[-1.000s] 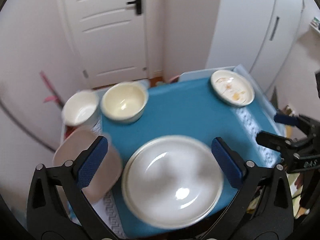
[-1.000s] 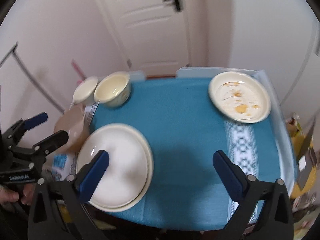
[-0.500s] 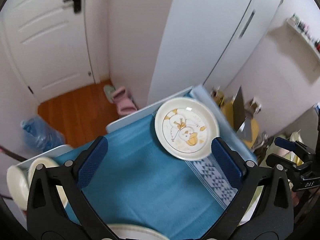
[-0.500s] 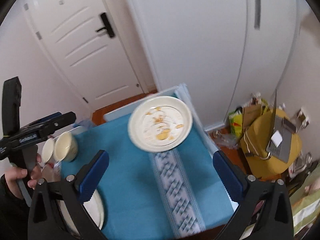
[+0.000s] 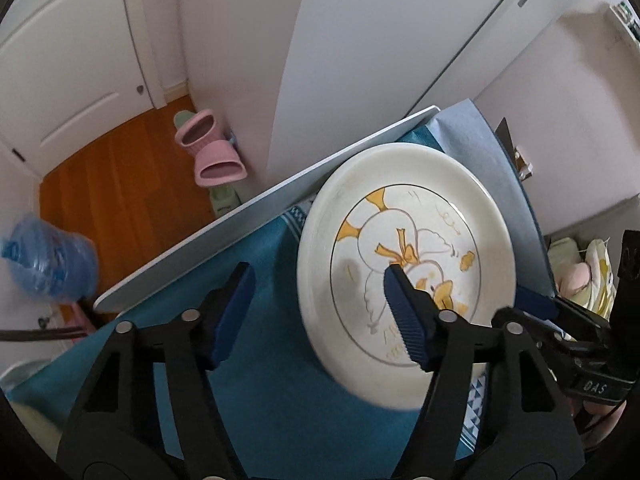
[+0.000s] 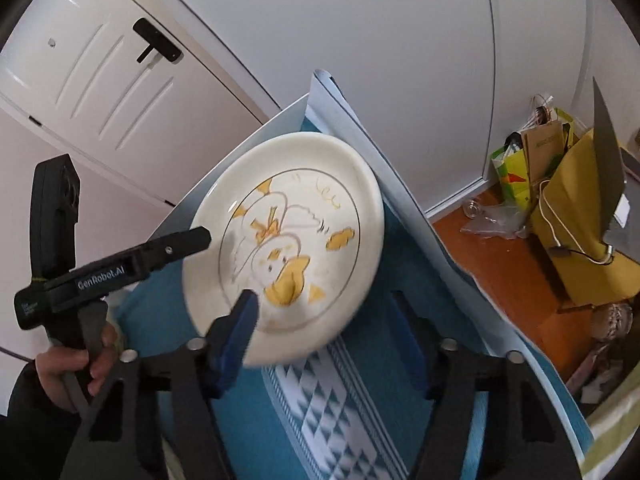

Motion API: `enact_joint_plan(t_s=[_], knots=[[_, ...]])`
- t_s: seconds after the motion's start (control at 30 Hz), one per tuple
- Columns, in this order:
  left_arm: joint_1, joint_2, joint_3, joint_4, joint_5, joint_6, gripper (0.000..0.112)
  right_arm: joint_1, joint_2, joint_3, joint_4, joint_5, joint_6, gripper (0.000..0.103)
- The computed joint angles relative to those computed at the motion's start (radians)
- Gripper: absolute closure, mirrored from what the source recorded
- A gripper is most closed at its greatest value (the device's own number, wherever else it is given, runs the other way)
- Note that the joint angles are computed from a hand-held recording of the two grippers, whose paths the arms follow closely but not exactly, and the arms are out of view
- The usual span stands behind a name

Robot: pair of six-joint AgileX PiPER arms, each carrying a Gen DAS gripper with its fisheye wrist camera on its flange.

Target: Organize plates and bowls

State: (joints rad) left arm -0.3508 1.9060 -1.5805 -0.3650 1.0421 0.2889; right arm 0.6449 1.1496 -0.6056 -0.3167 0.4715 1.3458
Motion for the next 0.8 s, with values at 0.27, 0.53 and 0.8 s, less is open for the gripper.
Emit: enact_joint_plan(t_s=[0.27, 0.53, 0.8], knots=[[-0.02, 0.021, 0.004, 0.015, -0.015, 0.014, 0.082, -0.067, 0.036, 0.024, 0.009, -0.071, -0.027, 0.071], [-0.029, 0.023, 0.021, 0.037, -0.056, 0.005, 0.091, -0.069, 0.054, 0.021, -0.052, -0.061, 0.04, 0.09], [-0.053, -0.033, 0.063, 0.071, -0.08, -0.037, 0.091, -0.053, 0.034, 0.007, -0.067, -0.015, 0.009, 0.09]])
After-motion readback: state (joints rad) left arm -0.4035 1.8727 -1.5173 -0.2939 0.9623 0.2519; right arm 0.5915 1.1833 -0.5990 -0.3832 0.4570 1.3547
